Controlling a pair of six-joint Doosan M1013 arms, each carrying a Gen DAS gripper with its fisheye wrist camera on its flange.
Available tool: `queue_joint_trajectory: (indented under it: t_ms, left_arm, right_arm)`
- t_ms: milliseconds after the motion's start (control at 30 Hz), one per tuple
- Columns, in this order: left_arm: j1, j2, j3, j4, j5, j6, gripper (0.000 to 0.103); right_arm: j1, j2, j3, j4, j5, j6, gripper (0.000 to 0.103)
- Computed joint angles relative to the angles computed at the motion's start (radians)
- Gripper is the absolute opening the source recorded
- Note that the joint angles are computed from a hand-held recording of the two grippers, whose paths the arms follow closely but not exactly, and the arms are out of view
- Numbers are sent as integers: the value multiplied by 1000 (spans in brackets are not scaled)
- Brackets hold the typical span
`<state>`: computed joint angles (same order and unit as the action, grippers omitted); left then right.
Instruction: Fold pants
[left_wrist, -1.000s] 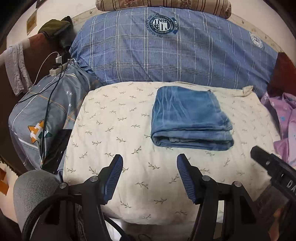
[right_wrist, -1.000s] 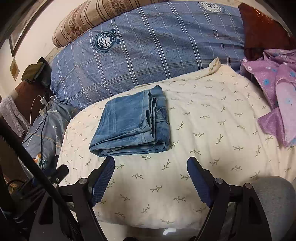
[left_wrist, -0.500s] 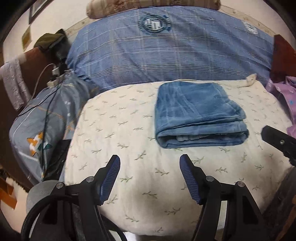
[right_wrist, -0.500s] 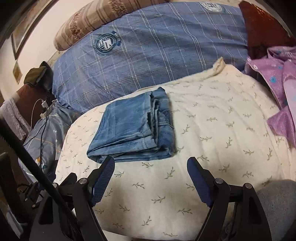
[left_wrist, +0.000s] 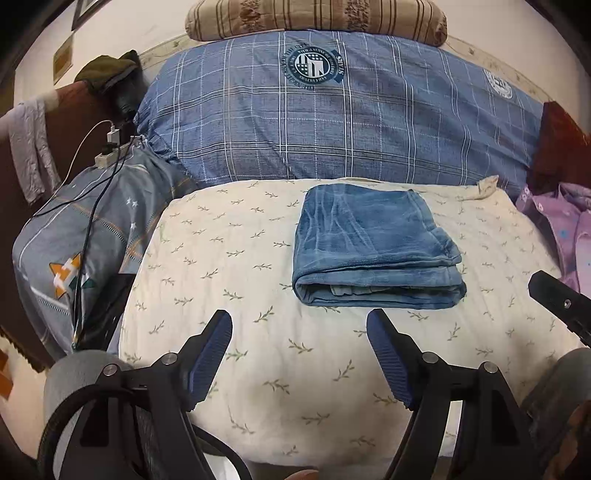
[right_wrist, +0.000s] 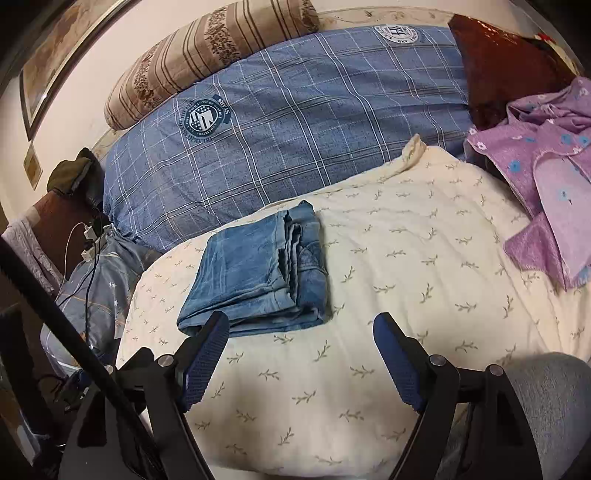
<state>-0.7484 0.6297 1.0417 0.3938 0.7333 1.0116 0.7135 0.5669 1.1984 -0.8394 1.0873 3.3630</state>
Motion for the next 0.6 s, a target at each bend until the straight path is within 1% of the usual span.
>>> queue_joint_trajectory:
  t_ms: [67,200,267,333,467,600]
  left_arm:
    - [-1,-10,8,0,11,-2,76]
    - [-3,-44,56,50,-35,-49,78]
    - [-2,-54,69,36,-53,-30,78]
    - [2,-53,64,3,-52,-4,79]
    - [20,-31,19,-82,-42,58,79]
    - [27,29,-68,-61,-13,75,81]
  right_arm:
    - [4,-2,-1,3,1,-2,82]
    - [10,7,-31,4,24,-29,82]
    - [10,10,-42,7,26,-40,82]
    - [8,13,-54,12,25,-63,82]
    - [-5,20,-86,20,22,-127,82]
    - [-22,28,-109,30,18,-216,82]
